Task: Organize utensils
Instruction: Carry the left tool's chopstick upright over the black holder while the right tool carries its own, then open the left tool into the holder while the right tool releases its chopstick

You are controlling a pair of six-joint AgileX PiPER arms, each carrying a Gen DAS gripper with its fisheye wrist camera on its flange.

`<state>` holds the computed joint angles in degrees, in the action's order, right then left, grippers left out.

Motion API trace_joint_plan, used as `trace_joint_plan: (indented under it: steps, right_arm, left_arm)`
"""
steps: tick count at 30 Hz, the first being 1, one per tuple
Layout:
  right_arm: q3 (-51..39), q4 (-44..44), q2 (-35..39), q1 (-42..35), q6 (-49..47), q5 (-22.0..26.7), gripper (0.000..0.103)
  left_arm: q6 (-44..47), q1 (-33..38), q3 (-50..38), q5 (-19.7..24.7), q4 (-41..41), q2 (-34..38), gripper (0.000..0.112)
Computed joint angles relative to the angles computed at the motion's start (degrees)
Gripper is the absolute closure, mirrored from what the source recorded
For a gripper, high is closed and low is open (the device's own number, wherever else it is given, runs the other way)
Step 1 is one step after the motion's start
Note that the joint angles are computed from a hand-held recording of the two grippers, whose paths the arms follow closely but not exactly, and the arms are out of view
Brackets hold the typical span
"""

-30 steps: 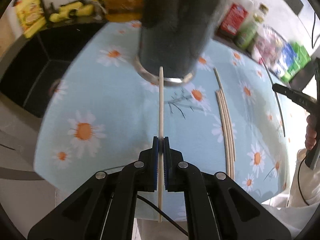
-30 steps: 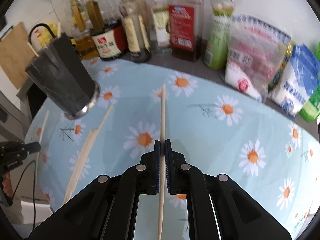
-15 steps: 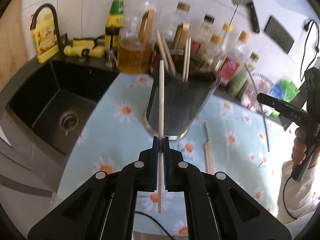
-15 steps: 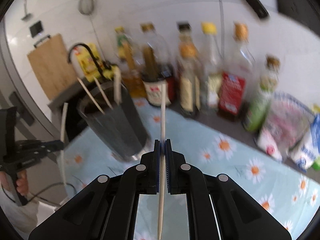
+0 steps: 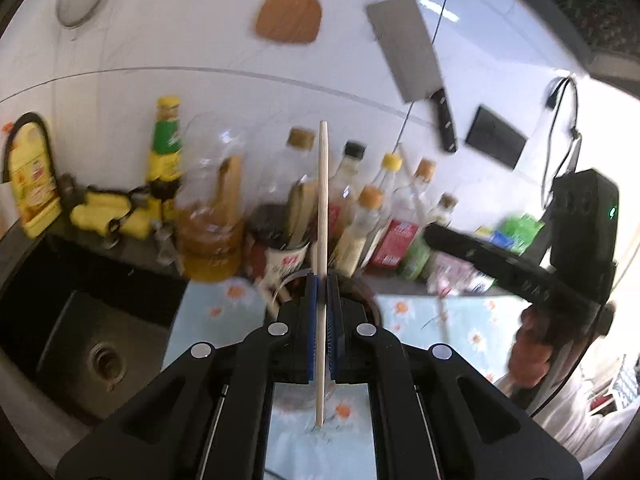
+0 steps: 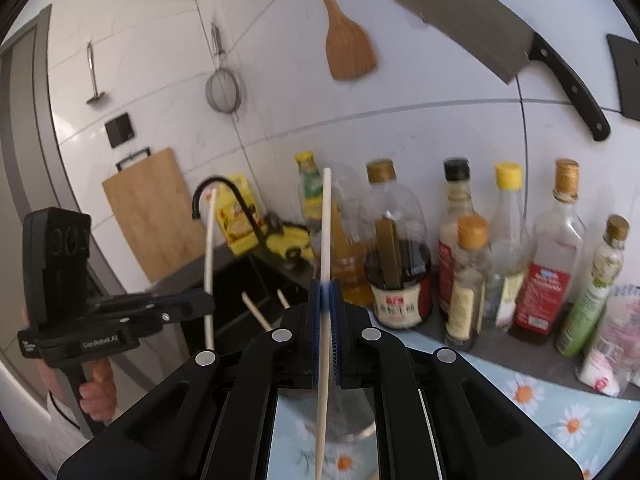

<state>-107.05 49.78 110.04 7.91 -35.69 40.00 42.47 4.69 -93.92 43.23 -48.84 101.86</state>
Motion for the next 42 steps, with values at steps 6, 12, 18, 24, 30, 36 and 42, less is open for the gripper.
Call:
trace_joint_plan:
  steps: [6,12,18,24,30,36,42]
  right_arm:
    - [-2.33,11.44,3.90,1.60,-8.74,-4.70,0.098]
    - [-5.31,12.67,8.00,2.85,-11.06,-8.91,0.098]
    - [-5.62,17.98,11.29,2.12,-14.50,-7.93,0.098]
    - [-10.79,21.81,14.47,1.97,-15.41,-6.34,0.098]
    - [-12.16,23.23,16.40,2.48,-18.03,-6.22,0.098]
    - [-9.51,25.00,16.85,1.75,-21.51,-3.30,0.098]
    - [-1.25,28.05,13.17,0.22,-29.58,-1.28,0.098]
  left_arm:
    - [9.74,1.21,-7.27,5.15,-12.81,6.95,0.107]
    - [17.23,0.77,-8.72,2.43,-19.75,10.79,0.107]
    - [23.64,0.15,-3.60,-1.52,-23.63,10.76,0.107]
    - [24.26,-0.33,-0.81,-3.16,-22.81,9.77,0.107]
    - [24.15,-0.81,2.96,-6.31,-23.09,8.10,0.107]
    - [22.94,-1.65,7.38,-9.79,-23.48,6.27,0.107]
    - [23.44,-3.57,12.97,-14.69,-23.87,3.00,0.107]
